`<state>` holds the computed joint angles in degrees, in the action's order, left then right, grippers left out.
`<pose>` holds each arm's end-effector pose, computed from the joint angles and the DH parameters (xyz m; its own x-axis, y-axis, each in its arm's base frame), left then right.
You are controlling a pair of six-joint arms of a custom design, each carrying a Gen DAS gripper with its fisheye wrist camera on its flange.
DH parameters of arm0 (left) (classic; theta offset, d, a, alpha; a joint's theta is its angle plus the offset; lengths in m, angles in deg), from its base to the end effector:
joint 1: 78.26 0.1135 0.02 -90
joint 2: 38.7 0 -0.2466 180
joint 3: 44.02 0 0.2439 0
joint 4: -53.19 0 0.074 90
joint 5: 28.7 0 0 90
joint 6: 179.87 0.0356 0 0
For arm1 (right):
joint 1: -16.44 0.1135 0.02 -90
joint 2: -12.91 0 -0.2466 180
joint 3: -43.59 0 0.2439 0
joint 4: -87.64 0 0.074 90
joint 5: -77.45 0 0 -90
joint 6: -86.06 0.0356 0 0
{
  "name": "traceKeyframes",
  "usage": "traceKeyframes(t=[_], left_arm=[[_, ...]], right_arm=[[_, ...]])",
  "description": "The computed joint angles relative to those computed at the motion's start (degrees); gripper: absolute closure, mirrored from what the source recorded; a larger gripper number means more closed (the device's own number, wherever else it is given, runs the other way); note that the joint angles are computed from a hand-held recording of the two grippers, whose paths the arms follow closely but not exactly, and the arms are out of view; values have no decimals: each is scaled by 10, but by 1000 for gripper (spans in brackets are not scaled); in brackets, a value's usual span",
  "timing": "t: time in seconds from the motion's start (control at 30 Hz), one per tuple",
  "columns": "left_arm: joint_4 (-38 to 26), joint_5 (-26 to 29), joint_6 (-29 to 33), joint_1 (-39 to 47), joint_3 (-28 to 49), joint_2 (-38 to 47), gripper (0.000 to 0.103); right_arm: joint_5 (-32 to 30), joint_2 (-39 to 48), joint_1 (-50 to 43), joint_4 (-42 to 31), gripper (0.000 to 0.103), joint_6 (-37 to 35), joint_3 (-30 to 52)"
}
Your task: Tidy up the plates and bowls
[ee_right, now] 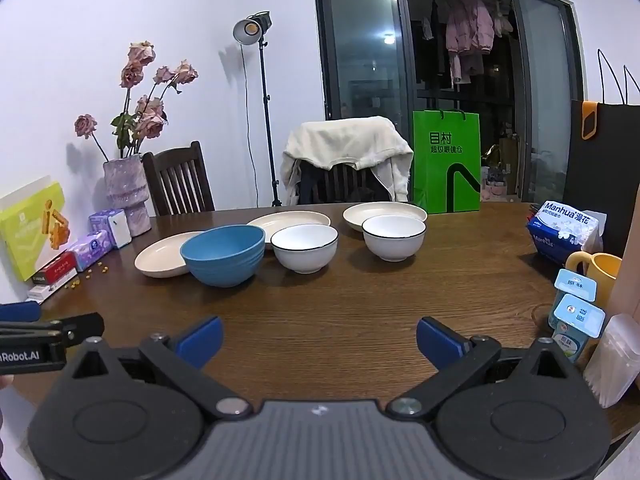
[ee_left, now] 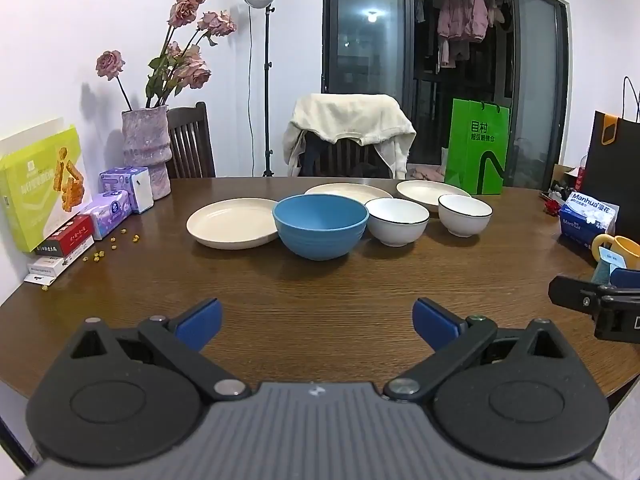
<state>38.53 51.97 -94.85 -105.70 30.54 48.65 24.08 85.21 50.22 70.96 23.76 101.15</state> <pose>0.3073 -0.1531 0.2555 -0.4360 0.1298 -0.8906 0.2903 0.9569 -0.0026 0.2349 0.1316 0.2329 -0.3943 0.1850 -0.9001 0.1811 0.9760 0.1213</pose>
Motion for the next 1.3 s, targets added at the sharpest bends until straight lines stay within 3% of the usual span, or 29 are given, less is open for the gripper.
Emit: traceKeyframes(t=[1.3], left_arm=[[-7, -2, -1, -3, 5, -9, 0]], right_arm=[[-1, 5, 2, -5, 0, 0, 6]])
